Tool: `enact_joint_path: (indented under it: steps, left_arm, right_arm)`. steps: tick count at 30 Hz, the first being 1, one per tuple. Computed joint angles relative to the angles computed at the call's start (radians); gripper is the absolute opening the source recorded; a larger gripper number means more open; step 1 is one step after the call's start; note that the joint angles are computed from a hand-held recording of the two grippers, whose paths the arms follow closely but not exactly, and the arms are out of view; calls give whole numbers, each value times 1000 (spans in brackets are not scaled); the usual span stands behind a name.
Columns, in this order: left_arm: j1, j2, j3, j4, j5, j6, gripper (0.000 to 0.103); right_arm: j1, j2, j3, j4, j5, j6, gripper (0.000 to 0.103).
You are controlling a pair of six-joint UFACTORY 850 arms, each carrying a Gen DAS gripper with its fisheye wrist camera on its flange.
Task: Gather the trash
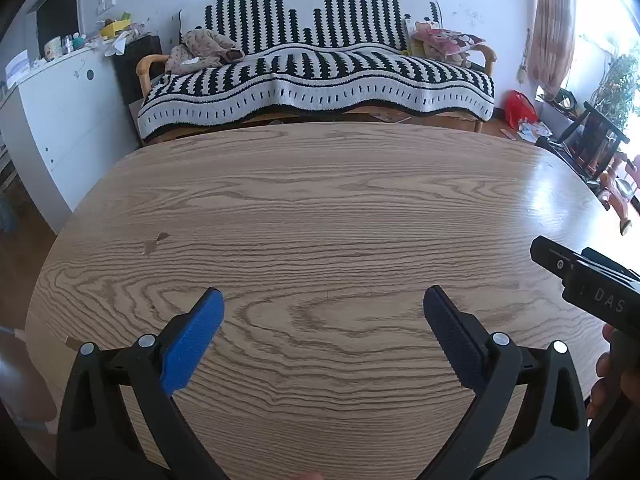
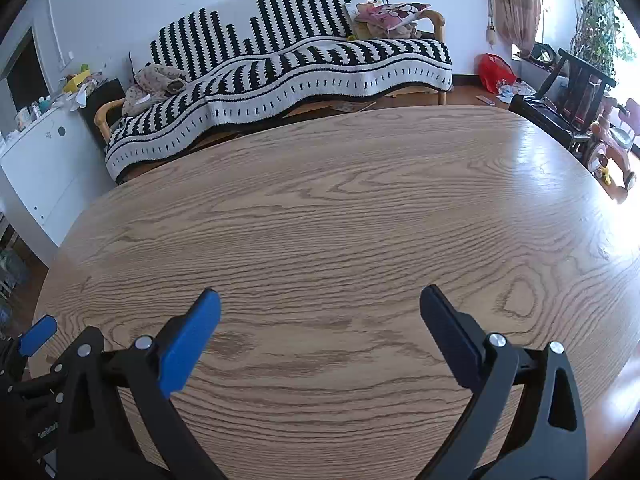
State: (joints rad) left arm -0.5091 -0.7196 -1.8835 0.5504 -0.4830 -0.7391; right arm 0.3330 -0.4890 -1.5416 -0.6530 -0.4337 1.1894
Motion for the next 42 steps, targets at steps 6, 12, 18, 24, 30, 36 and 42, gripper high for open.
enact_joint_path:
  steps: [6, 12, 18, 24, 30, 36, 42]
  left_arm:
    - [1, -1, -3, -13, 0, 9, 97]
    - [4, 0, -1, -39, 8, 19, 97]
    - [4, 0, 1, -22, 12, 6, 97]
    - [5, -3, -5, -37, 6, 13, 97]
    - [21, -10, -10, -148, 17, 67, 97]
    - [39, -49, -64, -223, -14, 90, 97]
    - [44, -84, -123, -310, -40, 191, 97]
  right_arm:
    - [1, -3, -1, 2, 0, -4, 96]
    - [3, -7, -8, 12, -4, -18, 96]
    - [7, -3, -2, -20, -7, -7, 96]
    - [8, -3, -3, -11, -9, -16, 96]
    - [8, -3, -2, -1, -7, -28, 96]
    - [8, -5, -2, 31, -5, -64, 96]
    - [11, 5, 12, 17, -13, -68, 96]
